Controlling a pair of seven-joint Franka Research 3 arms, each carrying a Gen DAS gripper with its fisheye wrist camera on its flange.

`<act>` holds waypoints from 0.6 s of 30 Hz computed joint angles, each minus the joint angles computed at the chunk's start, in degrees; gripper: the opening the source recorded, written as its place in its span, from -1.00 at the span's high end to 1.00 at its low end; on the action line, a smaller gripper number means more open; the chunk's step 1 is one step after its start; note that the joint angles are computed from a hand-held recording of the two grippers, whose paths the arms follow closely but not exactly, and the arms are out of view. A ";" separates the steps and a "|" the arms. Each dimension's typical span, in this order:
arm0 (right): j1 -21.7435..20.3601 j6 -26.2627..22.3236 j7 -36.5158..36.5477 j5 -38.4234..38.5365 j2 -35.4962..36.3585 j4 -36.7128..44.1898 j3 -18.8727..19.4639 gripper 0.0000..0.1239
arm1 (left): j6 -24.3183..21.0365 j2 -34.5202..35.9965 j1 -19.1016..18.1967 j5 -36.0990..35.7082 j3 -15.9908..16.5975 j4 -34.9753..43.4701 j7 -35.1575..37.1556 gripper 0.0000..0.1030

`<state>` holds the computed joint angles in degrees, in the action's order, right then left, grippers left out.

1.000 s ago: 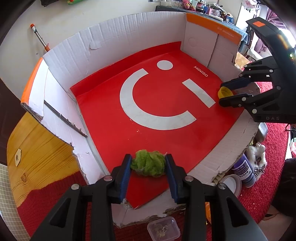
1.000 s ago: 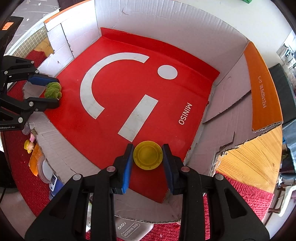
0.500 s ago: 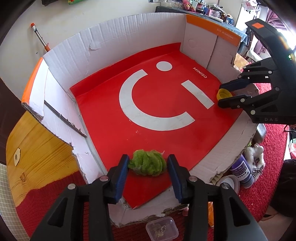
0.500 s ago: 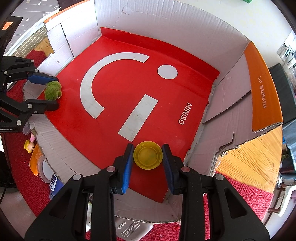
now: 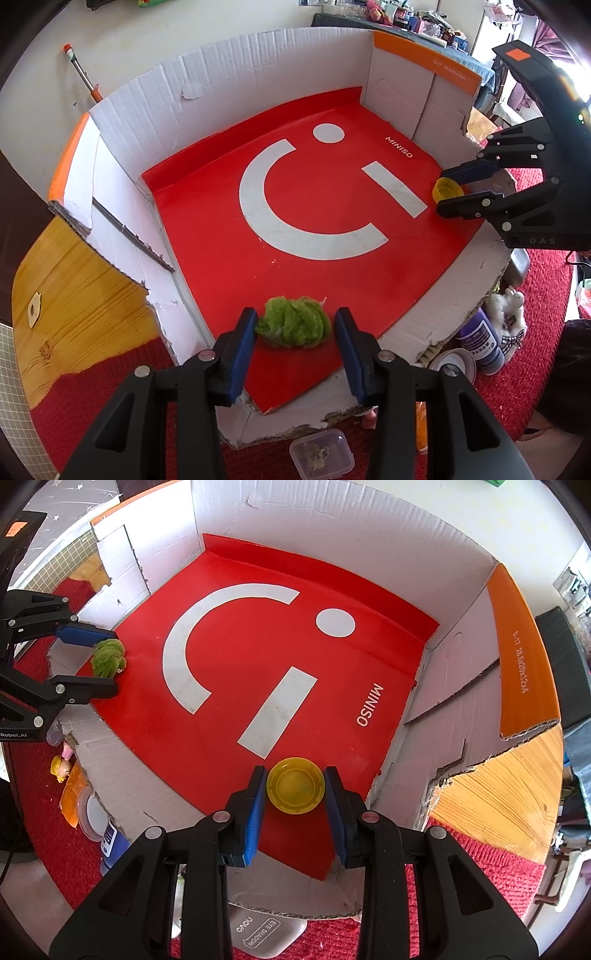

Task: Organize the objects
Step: 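Open left tool to drop green ball in box while right releases cap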

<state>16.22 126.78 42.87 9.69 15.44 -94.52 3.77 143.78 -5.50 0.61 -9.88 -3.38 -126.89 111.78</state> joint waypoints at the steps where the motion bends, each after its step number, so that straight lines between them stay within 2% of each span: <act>1: 0.14 0.09 0.21 -0.09 0.18 0.12 0.04 0.52 | 0.11 0.14 -0.02 -0.11 -0.02 0.10 -0.03 0.08; 9: -0.95 -0.52 -0.81 1.12 -2.10 -0.69 -0.28 0.52 | 1.32 -0.73 -0.11 0.23 -0.08 -0.58 -1.70 0.01; 16: -2.69 -1.10 -2.18 4.84 -5.16 -1.70 -0.57 0.52 | 3.10 -3.79 -0.86 -3.88 1.11 -2.86 -1.59 0.01; 18: -2.96 -1.36 -2.28 5.70 -5.56 -1.28 -0.62 0.52 | 4.33 -4.94 -1.18 -4.66 1.42 -3.90 -1.66 -0.05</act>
<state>13.26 125.42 40.59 15.39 9.88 -95.80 3.15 148.10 -10.44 -0.57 -14.54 -1.97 -130.79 110.12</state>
